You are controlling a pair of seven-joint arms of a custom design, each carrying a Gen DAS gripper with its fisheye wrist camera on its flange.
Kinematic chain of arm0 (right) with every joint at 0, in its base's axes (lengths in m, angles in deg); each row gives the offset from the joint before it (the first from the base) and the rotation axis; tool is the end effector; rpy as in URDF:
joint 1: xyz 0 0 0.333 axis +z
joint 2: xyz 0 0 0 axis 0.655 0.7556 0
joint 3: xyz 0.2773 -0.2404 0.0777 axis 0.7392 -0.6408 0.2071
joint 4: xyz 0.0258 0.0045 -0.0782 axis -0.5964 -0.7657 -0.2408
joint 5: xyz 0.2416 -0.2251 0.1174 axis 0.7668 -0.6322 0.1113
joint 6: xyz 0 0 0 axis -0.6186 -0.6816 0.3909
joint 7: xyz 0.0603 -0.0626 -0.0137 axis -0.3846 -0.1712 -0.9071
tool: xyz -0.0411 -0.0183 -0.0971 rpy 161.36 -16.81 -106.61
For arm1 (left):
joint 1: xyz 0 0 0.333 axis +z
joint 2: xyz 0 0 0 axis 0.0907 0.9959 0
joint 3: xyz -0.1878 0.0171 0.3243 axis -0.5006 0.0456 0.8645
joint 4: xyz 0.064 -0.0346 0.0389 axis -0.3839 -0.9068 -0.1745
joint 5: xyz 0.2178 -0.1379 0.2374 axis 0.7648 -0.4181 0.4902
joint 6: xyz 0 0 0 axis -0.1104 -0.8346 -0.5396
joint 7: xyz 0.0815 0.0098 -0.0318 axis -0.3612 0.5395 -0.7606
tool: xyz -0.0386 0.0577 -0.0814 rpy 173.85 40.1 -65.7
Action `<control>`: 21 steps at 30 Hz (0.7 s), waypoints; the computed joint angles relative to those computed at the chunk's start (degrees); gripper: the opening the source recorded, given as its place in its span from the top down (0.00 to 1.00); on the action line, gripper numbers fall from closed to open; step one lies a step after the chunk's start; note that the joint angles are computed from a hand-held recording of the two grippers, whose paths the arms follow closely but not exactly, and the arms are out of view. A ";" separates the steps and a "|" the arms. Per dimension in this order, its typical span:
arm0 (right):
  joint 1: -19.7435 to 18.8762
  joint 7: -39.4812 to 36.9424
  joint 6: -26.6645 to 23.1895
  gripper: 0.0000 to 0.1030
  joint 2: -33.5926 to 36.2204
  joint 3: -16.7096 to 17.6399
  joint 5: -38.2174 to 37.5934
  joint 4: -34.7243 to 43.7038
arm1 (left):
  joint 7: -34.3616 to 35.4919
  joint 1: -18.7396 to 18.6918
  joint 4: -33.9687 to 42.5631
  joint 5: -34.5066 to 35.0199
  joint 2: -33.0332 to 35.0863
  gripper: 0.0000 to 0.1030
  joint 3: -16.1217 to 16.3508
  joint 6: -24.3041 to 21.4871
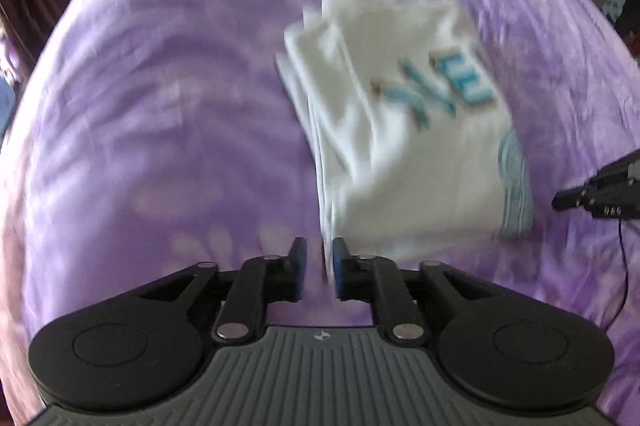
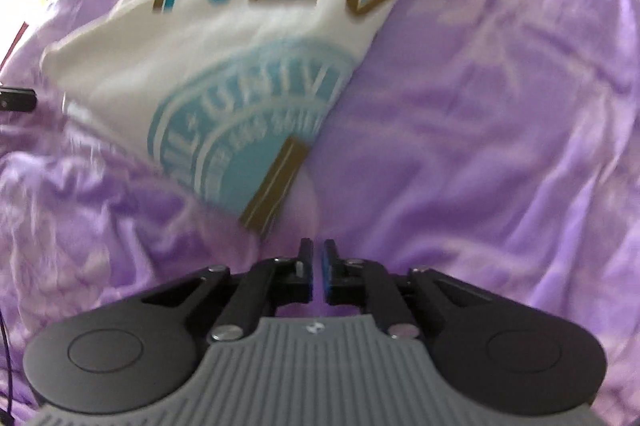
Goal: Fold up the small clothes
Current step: 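Fold the held t-shirt edge with the left gripper while the right gripper releases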
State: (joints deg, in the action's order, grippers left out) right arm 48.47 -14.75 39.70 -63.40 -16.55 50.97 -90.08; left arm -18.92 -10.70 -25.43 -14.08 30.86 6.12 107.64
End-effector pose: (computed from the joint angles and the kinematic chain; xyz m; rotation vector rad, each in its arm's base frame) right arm 0.6116 0.0744 0.5319 -2.6541 1.2433 0.0890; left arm 0.4791 -0.2745 0.5725 -2.1665 1.8879 -0.5154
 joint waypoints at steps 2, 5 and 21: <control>0.09 -0.44 0.92 0.96 1.02 0.31 0.67 2.45 | -2.37 0.34 2.03 3.98 1.26 0.70 0.42 1.81; 0.45 -0.35 2.37 0.85 2.41 0.65 1.74 5.15 | -5.51 1.06 5.13 8.94 4.32 0.58 1.21 6.51; 1.38 6.22 5.28 0.72 25.39 2.80 6.26 37.64 | -11.00 9.79 20.22 5.14 28.31 0.52 0.19 27.55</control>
State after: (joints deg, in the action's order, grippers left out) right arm 49.85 -8.53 44.99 -38.01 -13.75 57.24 -52.44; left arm -29.92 -0.91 -5.21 -8.94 59.17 6.31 135.19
